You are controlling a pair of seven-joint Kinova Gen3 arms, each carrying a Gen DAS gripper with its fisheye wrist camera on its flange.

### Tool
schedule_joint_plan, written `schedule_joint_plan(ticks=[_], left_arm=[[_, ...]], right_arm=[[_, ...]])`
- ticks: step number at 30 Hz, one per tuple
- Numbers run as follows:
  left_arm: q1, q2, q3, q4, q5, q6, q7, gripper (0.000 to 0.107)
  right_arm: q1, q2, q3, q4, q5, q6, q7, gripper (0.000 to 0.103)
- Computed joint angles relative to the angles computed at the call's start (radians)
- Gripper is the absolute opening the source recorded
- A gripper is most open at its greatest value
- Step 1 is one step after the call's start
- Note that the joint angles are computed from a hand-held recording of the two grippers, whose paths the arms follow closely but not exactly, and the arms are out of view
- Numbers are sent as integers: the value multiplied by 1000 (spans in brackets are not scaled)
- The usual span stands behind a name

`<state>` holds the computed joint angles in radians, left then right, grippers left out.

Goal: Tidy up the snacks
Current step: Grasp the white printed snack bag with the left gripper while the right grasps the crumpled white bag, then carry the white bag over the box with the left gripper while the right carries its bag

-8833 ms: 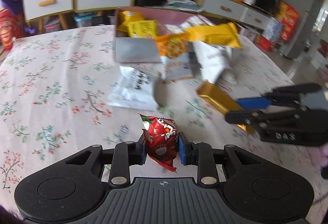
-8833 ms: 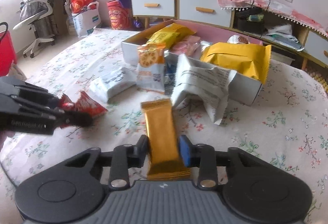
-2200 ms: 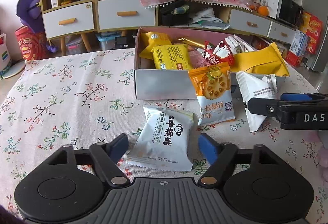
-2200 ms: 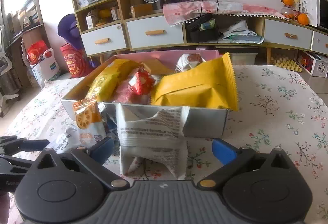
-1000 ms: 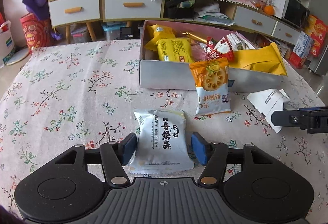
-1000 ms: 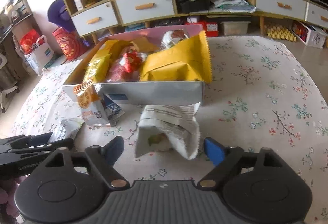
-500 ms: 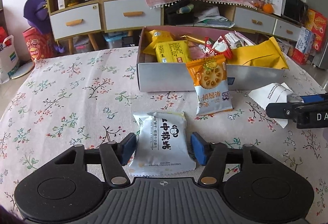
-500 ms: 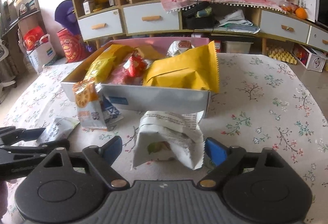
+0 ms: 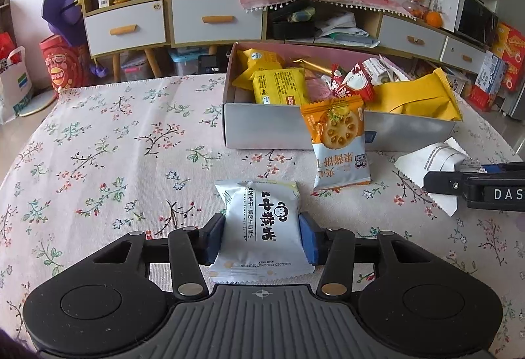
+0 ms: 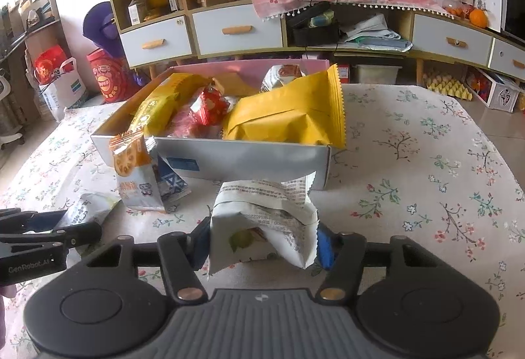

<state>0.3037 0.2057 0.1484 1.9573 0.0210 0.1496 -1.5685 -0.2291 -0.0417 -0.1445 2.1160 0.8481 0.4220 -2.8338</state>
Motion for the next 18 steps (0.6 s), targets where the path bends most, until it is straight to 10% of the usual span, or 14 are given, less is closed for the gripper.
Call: schedule_joint_plan(ticks=[18], left_arm=[[-121,-28,106,-21,160,14,-111,45]], right_arm=[[30,-56,-24,-39,-170,-1,164,45]])
